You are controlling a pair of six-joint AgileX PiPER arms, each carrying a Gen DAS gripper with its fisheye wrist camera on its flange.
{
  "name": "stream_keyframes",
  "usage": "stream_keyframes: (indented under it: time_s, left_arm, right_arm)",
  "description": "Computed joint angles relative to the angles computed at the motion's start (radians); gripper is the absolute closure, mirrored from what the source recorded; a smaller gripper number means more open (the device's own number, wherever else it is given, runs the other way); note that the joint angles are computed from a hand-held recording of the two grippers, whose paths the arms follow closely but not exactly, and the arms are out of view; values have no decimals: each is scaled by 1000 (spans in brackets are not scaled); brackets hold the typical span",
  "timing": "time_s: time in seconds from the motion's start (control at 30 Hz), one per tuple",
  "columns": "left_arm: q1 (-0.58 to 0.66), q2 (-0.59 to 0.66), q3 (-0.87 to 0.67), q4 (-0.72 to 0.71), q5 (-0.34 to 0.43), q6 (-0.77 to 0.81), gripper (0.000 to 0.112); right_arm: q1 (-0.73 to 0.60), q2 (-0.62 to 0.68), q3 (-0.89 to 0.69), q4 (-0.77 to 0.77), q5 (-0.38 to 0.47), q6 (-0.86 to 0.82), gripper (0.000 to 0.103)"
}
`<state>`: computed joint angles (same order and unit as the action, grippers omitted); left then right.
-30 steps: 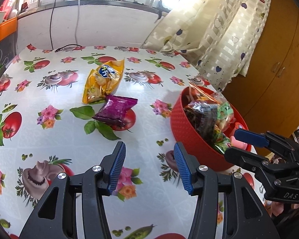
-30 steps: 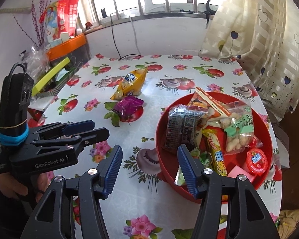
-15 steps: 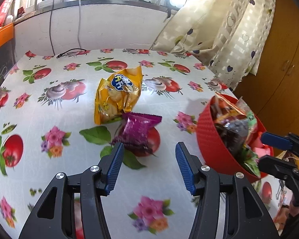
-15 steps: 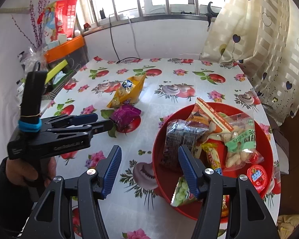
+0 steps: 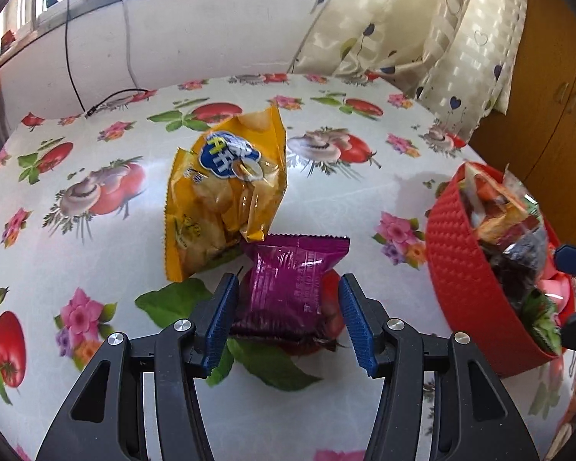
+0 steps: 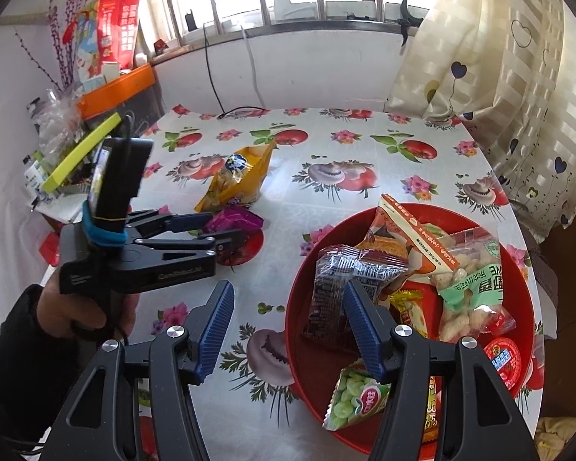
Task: Organize snacks
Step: 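Grasp the purple packet with the left tool while the right tool grasps the yellow chip bag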
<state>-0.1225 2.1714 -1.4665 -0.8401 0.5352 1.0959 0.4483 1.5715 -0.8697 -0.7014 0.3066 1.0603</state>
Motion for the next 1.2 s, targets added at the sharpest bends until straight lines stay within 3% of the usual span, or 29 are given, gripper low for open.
stream_keyframes:
  time_s: [0.07,0.23,0.47,0.67,0.93,1.2]
  left_arm:
    - [-9,13,-10,36,-11,-42,58]
    - [-15,-20,61,-48,-79,30,72]
    - [28,-70,145,-162,-59,136,77]
    - [85,-110,214,-249,-48,217,78]
    - [181,-130,243,-356,-20,302,78]
    - [253,-119,224,-392,12,324,78]
  right_arm:
    - [-6,9,-8,12,-2,-14,46]
    - [-19,25,-28,38,-3,-36,46]
    - [-38,50,-85,121,-1,-112,46]
    - [-56,107,-180,313,-13,-287,43]
    - [-78,314,-461,679,65,-653,35]
    - [-103,562,-790,766,214,-683,31]
